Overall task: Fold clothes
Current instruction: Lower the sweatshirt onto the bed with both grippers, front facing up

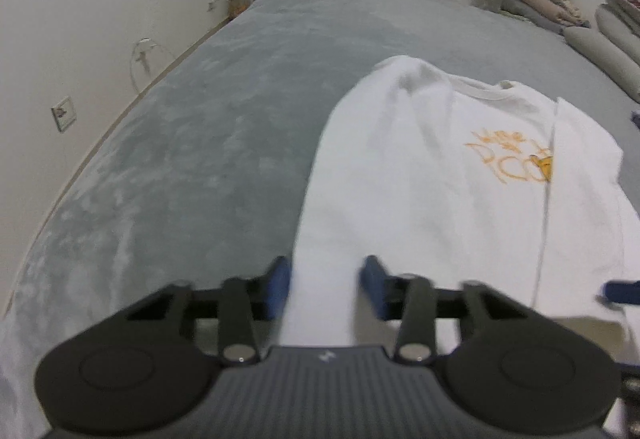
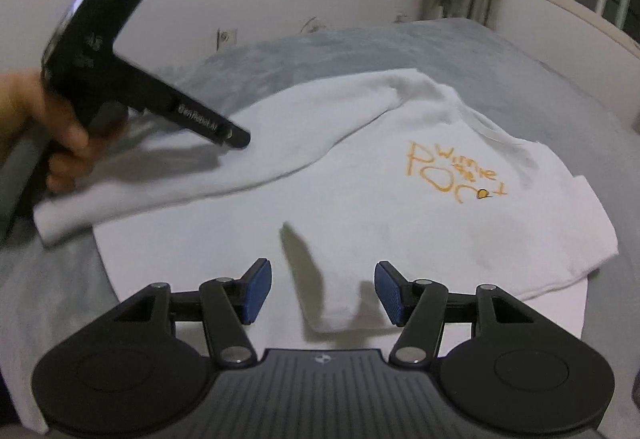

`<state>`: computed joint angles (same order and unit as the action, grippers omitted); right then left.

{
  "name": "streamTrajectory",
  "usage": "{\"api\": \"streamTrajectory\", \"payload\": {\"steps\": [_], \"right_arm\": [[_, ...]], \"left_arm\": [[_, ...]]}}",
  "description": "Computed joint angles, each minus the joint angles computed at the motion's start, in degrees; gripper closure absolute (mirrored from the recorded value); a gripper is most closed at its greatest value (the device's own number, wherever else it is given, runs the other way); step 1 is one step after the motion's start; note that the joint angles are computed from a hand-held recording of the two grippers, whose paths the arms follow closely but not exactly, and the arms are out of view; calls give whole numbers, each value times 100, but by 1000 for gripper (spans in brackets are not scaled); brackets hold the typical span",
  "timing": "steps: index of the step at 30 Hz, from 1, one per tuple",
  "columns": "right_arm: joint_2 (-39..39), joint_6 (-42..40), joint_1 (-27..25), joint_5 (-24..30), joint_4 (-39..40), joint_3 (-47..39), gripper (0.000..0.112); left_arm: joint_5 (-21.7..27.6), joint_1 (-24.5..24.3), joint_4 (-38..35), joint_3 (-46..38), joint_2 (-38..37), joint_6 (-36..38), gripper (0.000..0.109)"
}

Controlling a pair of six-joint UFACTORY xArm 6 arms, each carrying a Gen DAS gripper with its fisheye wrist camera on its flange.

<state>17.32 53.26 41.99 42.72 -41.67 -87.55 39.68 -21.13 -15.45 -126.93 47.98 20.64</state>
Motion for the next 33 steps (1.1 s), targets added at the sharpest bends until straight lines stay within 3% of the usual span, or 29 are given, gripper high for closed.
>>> {"api": "streamTrajectory", "payload": {"steps": [1, 3, 5, 7, 13, 28, 33], "right_arm": [[43, -26, -11, 18, 59, -27, 80], [65, -20, -43, -43, 136, -15, 85], [30, 51, -46, -47, 78, -2, 98], [0, 202, -24, 48, -93, -11, 104], [207, 203, 168, 934, -278, -421, 104], [397, 178, 220, 1157, -391, -629, 102], [422, 319, 216, 1099, -498, -666, 109]], "left_arm": [[57, 4, -48, -59, 24, 12, 85], [57, -7, -79, -55, 19, 99, 89], [-137, -46, -33, 179, -107, 226, 97], [-354, -88, 45, 424, -244, 294, 102], [-886, -188, 446, 1145, -655, 72, 102], [-1363, -244, 503, 1795, -998, 247, 102], [-1333, -213, 500, 1724, -964, 146, 104]]}}
